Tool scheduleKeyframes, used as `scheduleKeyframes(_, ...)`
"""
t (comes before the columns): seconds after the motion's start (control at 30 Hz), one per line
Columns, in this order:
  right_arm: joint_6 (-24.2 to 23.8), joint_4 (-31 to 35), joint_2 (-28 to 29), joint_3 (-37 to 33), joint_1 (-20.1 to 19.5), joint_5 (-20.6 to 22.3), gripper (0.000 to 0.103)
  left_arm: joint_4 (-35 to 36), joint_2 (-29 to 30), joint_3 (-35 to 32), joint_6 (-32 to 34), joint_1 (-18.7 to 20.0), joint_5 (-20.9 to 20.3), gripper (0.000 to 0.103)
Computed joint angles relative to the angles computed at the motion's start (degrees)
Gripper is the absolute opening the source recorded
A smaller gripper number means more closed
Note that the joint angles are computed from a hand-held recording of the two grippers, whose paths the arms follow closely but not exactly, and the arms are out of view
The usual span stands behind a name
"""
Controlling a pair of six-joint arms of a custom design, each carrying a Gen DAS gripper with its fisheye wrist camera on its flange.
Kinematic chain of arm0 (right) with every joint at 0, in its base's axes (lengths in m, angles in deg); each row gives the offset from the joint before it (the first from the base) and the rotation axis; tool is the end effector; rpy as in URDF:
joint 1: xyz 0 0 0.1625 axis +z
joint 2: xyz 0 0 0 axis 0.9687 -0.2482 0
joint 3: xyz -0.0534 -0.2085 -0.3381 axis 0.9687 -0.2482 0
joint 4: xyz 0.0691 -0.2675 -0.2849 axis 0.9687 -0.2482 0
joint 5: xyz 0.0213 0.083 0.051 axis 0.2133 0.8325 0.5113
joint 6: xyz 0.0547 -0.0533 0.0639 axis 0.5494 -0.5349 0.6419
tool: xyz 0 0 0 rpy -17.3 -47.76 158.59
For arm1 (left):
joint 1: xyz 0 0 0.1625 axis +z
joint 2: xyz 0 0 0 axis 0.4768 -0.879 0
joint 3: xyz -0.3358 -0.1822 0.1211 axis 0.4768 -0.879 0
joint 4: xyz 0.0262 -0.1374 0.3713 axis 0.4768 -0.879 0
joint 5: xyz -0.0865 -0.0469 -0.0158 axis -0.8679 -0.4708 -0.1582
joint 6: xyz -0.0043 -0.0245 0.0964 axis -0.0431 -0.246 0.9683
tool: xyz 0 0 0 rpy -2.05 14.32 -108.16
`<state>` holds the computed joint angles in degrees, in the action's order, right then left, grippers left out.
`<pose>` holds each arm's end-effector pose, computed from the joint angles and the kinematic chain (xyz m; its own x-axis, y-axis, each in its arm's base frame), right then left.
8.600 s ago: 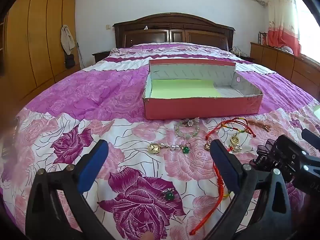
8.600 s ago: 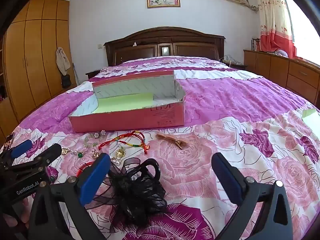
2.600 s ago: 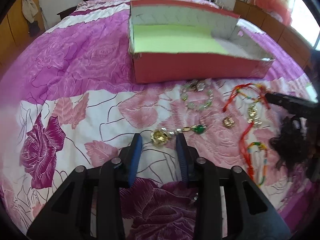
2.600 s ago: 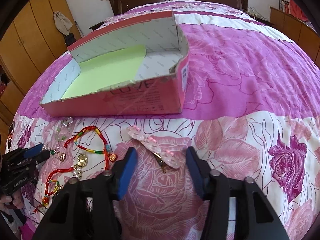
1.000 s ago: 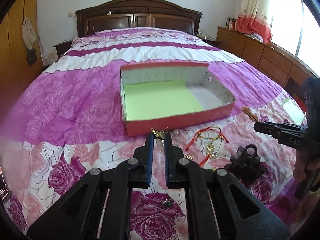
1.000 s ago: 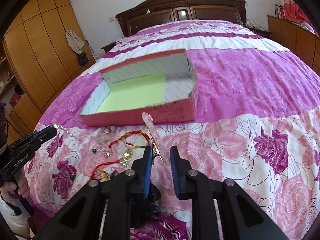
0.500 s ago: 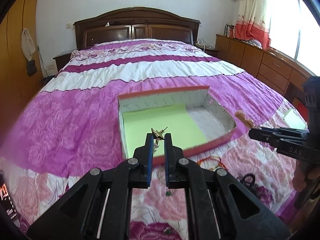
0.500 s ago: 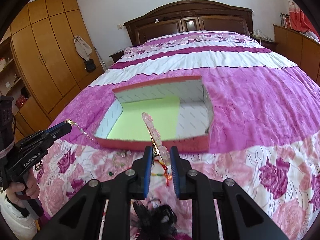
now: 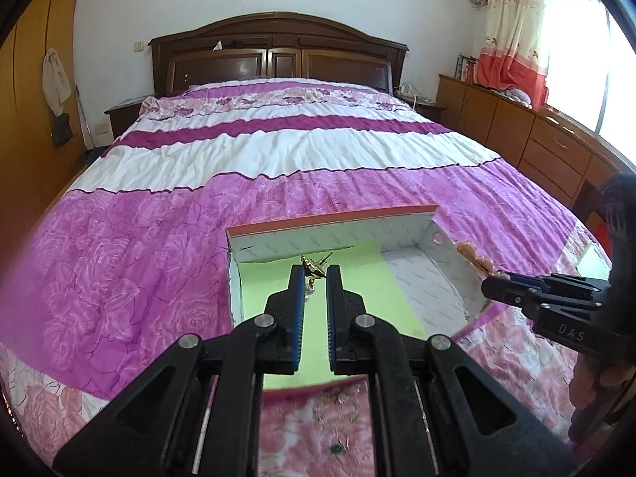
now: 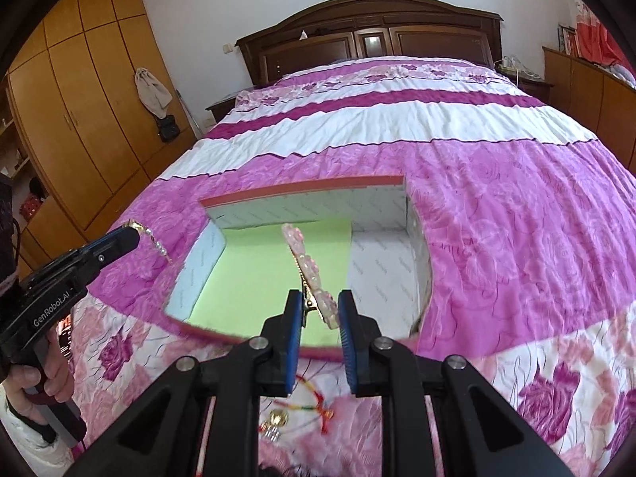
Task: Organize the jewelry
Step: 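Carry both held pieces into the pink box and open both tools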
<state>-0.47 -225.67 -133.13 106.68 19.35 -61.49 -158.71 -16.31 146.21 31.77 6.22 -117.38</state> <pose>0.1496 -0.5691 0.3990 -0.8214 -0.2156 0.5280 -0.4949 0.7296 -0.4719 -0.4596 -0.5749 0.0903 -0.7583 0.2072 -0.6181 0.5928 0.6137 -0.5215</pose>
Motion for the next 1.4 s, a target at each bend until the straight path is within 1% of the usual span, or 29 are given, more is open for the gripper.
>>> scheduleKeyframes(0.2, -0.8, -0.8, 4.6, -3.9, 0.2, -2.8, 0.02, 3.1, 3.0, -5.3, -0.3, 2.2, -0.1, 0.002)
scheduleKeyframes(0.4, -0.6, 0.7, 9.0, -8.4, 0.1, -5.7, 0.02, 6.7, 6.6, -11.2, 0.2, 3.9, 0.7, 0.002)
scheduleKeyframes(0.67, 0.3, 3.3, 13.7, -12.6, -0.9, -9.0, 0.02, 12.1, 9.8, -15.5, -2.4, 5.9, -0.5, 0.002)
scheduleKeyframes(0.83, 1.2, 4.4, 15.4, -13.9, -1.6, -10.6, 0.02, 15.1, 11.0, -17.1, -3.9, 6.9, -1.8, 0.002)
scheduleKeyframes(0.97, 1.6, 5.3, 16.4, -14.5, -1.9, -11.8, 0.02, 17.4, 11.6, -17.9, -5.2, 7.4, -1.7, 0.002)
scheduleKeyframes(1.23, 2.8, 7.2, 17.2, -15.5, -2.0, -13.1, 0.02, 22.0, 12.6, -19.7, -7.6, 7.9, -2.0, 0.002)
scheduleKeyframes(1.4, 3.1, 8.0, 17.5, -16.0, -1.8, -13.5, 0.021, 23.1, 13.1, -20.4, -7.3, 7.9, -2.0, 0.003)
